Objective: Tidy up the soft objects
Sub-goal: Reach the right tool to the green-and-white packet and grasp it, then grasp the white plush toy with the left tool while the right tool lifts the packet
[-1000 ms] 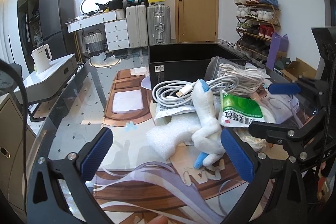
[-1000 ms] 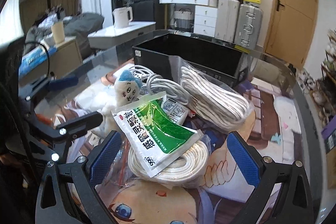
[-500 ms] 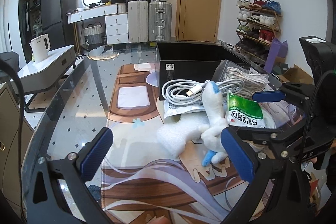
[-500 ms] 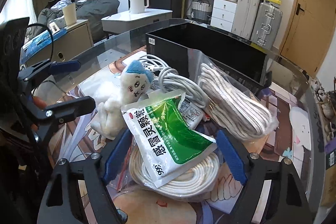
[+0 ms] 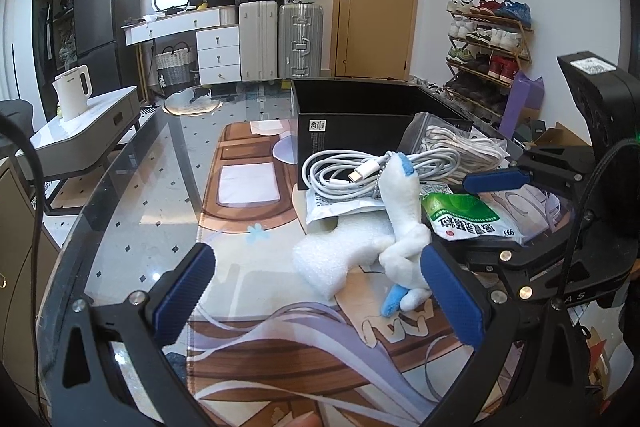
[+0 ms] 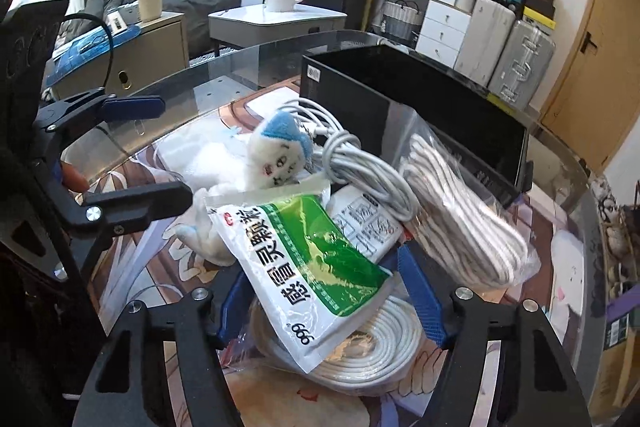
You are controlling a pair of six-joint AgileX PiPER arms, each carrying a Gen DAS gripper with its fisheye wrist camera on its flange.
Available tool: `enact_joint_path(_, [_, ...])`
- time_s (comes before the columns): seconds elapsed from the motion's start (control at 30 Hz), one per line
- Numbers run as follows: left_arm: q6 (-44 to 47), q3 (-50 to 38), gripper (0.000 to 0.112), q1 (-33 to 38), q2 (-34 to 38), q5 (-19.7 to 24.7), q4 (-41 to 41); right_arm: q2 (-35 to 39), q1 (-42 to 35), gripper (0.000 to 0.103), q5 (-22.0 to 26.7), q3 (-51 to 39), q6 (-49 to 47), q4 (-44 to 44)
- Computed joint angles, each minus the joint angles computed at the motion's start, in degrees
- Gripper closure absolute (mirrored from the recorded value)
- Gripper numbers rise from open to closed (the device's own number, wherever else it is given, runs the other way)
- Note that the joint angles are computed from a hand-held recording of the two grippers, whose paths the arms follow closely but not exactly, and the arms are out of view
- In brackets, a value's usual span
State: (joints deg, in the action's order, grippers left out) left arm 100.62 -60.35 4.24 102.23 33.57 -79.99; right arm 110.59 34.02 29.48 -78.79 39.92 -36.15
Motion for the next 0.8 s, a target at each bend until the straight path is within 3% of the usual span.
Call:
enact_joint_path(0.1, [0.0, 0.0, 0.009, 0.0, 0.0, 0.1, -0.1, 0.0, -0.2, 0.034, -0.8, 0.0, -2.1, 1.4])
enact_joint_path(0.17, [0.0, 0.0, 0.009, 0.0, 0.0, 0.1, -0.1, -0.3, -0.3, 0.053, -1.9, 0.6, -2.1, 1.8])
enact_joint_path(0.37, [0.6, 0.3, 0.009, -0.1, 0.0, -0.1, -0.6, -3.7, 0.3, 0.076, -6.9, 7.1, 13.2, -9.8])
enact_joint_path(0.47, [1.0, 0.7, 0.009, -0.6, -0.1, -1.0, -1.0, -4.7, 0.9, 0.083, -7.6, 9.5, 20.4, -16.0])
enact_joint_path(0.63, [1.5, 1.4, 0.009, -1.6, -0.7, -2.7, -1.6, -7.2, 1.4, 0.084, -9.3, 13.7, 33.0, -25.9])
enact_joint_path(0.8, [1.4, 2.0, 0.009, -2.1, -1.7, -3.5, -1.1, -11.6, 3.0, 0.085, -8.1, 18.2, 47.9, -37.1])
